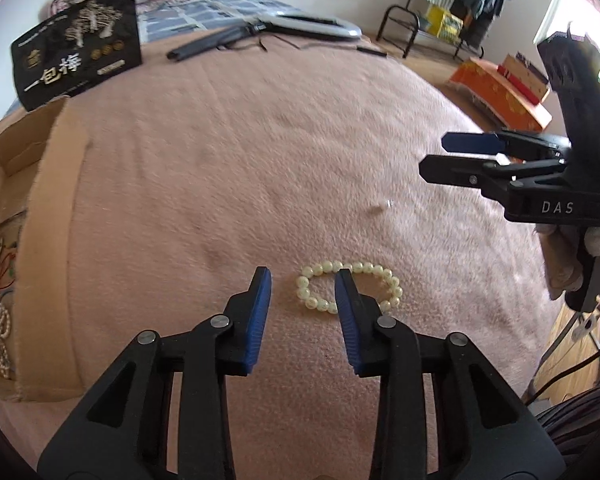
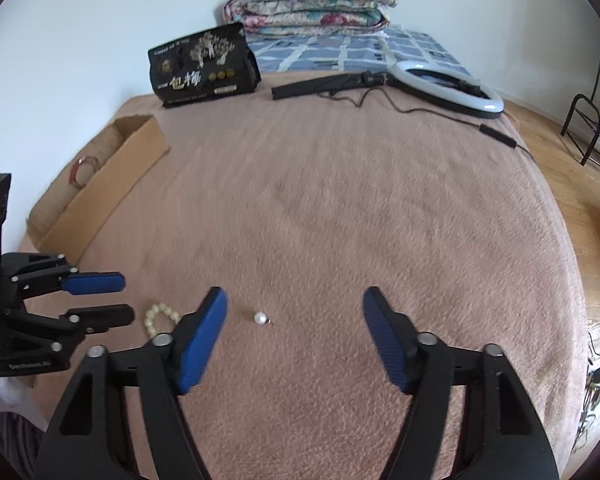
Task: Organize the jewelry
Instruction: 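Move both tools toward the cream bead bracelet and loose pearl, then grasp the cream bead bracelet with the left gripper while the right gripper grasps the pearl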
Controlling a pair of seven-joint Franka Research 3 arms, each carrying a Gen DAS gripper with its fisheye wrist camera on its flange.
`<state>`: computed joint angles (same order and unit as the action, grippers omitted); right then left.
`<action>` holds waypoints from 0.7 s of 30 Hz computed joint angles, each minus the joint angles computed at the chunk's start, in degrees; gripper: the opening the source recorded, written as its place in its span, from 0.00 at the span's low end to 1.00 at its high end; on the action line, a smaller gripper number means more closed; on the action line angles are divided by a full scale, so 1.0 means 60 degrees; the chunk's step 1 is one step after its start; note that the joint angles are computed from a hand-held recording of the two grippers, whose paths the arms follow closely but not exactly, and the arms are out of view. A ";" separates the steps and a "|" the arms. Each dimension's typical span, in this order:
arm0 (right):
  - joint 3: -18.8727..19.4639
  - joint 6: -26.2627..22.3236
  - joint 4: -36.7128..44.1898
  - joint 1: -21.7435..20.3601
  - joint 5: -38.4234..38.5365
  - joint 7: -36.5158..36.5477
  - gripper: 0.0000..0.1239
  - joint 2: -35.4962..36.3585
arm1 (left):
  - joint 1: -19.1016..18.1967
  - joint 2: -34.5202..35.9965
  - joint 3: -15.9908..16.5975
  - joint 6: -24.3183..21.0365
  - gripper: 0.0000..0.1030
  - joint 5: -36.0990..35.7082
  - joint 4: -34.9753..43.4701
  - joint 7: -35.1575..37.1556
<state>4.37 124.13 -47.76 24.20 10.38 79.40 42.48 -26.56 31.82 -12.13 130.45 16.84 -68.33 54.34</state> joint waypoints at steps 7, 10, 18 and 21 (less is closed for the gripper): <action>0.0082 -0.0156 0.0055 -0.0009 0.0089 -0.0259 0.42 0.0208 | -0.0278 0.0770 0.0107 -0.0846 0.27 0.0104 0.1000 0.0282; 0.0097 -0.0163 -0.0078 0.0005 0.0099 -0.0446 0.38 0.0179 | -0.0410 0.0974 0.0218 -0.1009 0.26 0.0246 0.1264 0.0305; 0.0034 -0.0381 -0.0028 0.0195 -0.0104 -0.0907 0.29 0.0348 | -0.0530 0.1216 0.0368 -0.1019 0.19 0.0465 0.1512 0.0243; -0.0022 -0.0520 0.0303 0.0264 -0.0216 -0.0907 0.25 0.0576 | -0.0532 0.1242 0.0405 -0.1003 0.14 0.0495 0.1543 0.0164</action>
